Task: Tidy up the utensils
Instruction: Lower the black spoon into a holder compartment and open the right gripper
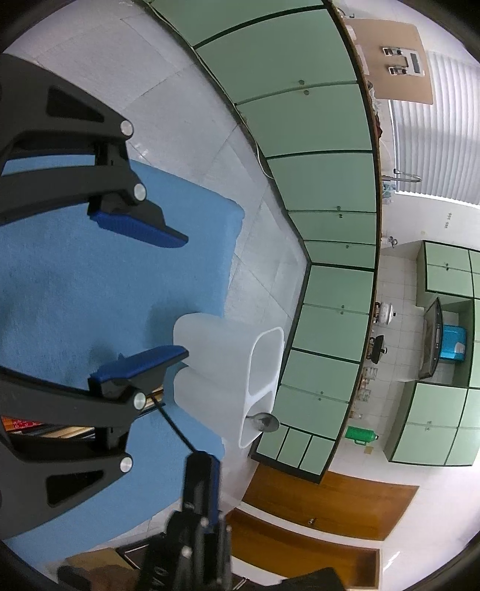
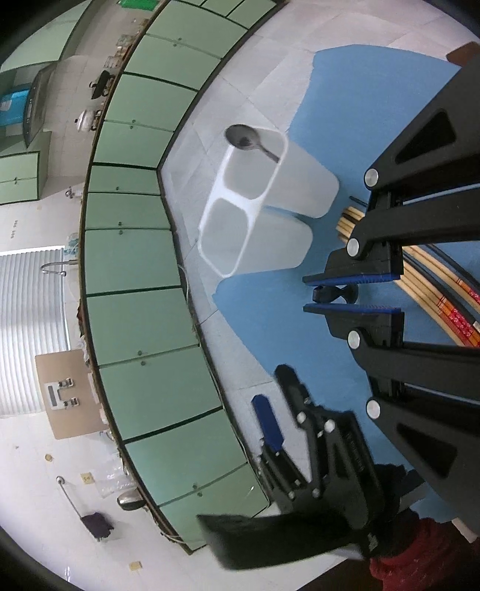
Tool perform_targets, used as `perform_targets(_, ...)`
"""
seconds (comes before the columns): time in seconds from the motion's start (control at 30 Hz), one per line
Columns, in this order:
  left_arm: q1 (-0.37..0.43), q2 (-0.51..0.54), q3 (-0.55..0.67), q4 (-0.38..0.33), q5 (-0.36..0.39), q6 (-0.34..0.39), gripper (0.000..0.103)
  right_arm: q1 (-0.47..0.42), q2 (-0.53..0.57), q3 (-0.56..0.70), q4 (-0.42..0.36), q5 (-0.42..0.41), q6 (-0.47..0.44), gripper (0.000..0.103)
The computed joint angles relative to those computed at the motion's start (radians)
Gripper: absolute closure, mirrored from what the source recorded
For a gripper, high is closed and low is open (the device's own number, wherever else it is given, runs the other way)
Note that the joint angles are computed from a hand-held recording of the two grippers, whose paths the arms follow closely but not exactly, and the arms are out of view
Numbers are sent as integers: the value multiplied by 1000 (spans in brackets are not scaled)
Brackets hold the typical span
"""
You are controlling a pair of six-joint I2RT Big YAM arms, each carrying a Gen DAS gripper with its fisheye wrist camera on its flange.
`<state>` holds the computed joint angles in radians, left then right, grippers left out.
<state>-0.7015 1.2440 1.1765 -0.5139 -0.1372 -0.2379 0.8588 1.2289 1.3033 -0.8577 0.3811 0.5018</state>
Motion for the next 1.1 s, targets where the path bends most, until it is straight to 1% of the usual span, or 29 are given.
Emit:
perform_targets(0.17, 8, -4, 2, -1, 8, -9, 49, -12, -9, 46, -4, -6, -39, 94)
perform_targets(0.23, 11, -3, 16, 3, 9, -2, 49, -24, -15, 71, -4, -12, -58, 94)
perform_targets(0.33, 16, 18, 69, -1, -7, 34, 49, -36, -17, 111, -10, 5, -89, 94)
perform_targets(0.4, 24, 38, 116, 6, 2, 54, 49, -52, -15, 149, -14, 13, -119, 94)
perform_targets(0.5, 23, 68, 178, 16, -11, 89, 49, -71, -2, 201, -27, 30, -156, 94)
perform_targets(0.6, 28, 107, 253, 17, -3, 81, 49, -98, 24, 241, -44, 31, -175, 94)
perform_targets(0.67, 26, 125, 284, 23, -6, 75, 49, -119, 50, 257, -55, 31, -179, 94)
perform_targets(0.83, 15, 186, 367, 13, -27, 75, 49, -168, 93, 245, -42, -5, -153, 94)
perform_targets(0.97, 11, 215, 398, 0, -30, 71, 49, -196, 115, 229, -27, -49, -139, 94)
perform_targets(1.1, 15, 228, 412, -5, -31, 66, 49, -201, 123, 208, -18, -61, -135, 94)
